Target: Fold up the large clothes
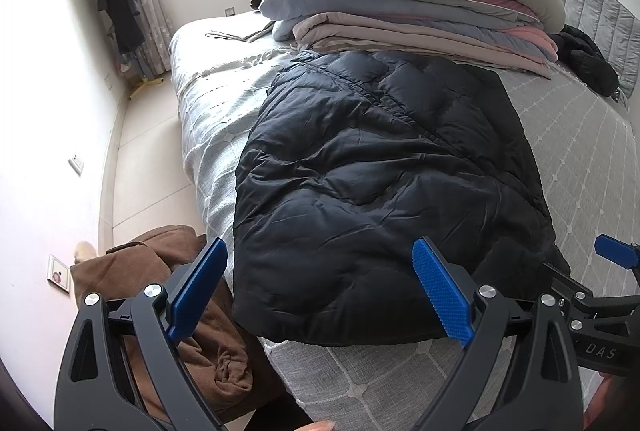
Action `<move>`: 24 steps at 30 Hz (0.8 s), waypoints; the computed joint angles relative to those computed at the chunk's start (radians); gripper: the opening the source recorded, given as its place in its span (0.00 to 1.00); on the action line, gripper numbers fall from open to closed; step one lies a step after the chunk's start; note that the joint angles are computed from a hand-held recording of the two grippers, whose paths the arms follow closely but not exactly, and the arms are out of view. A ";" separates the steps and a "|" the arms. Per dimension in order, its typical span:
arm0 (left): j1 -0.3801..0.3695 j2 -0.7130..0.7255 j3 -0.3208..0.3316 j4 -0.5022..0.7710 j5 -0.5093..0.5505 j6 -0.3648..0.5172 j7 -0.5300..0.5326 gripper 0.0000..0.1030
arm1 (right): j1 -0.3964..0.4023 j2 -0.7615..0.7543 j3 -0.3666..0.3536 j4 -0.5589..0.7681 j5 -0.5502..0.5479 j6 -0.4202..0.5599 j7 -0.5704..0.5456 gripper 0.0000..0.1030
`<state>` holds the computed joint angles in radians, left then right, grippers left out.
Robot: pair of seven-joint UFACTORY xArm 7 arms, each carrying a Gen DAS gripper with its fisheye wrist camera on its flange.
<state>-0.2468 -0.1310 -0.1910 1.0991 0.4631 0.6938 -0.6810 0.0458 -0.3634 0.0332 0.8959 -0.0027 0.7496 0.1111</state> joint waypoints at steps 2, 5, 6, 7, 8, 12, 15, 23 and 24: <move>0.000 0.000 -0.001 0.000 0.002 0.001 -0.001 0.88 | 0.000 0.000 -0.001 -0.001 0.000 -0.002 -0.001 0.94; -0.001 0.000 0.001 0.000 -0.004 0.000 0.003 0.88 | 0.001 0.001 0.000 -0.001 0.001 -0.003 -0.001 0.94; -0.002 0.000 0.003 -0.001 -0.010 -0.003 0.007 0.88 | 0.001 0.002 -0.001 0.000 0.002 -0.003 -0.002 0.94; -0.002 -0.001 0.004 -0.002 -0.018 -0.005 0.012 0.88 | 0.002 0.002 0.000 0.000 0.002 -0.002 -0.002 0.94; -0.001 0.000 0.005 -0.003 -0.020 -0.006 0.013 0.88 | 0.002 0.002 0.000 0.000 0.003 -0.002 -0.002 0.94; 0.000 0.001 0.004 -0.003 -0.018 -0.006 0.011 0.88 | 0.003 0.002 0.000 -0.001 0.003 -0.003 -0.003 0.94; 0.000 0.002 0.006 -0.002 -0.028 -0.008 0.019 0.88 | 0.002 0.000 0.000 -0.001 0.003 -0.002 -0.001 0.94; 0.002 0.000 0.049 -0.029 -0.283 -0.073 0.162 0.88 | 0.006 0.009 0.001 0.003 0.008 -0.007 -0.002 0.94; 0.007 -0.003 0.045 -0.033 -0.274 -0.074 0.153 0.88 | 0.005 0.009 -0.001 0.002 0.008 -0.007 -0.004 0.94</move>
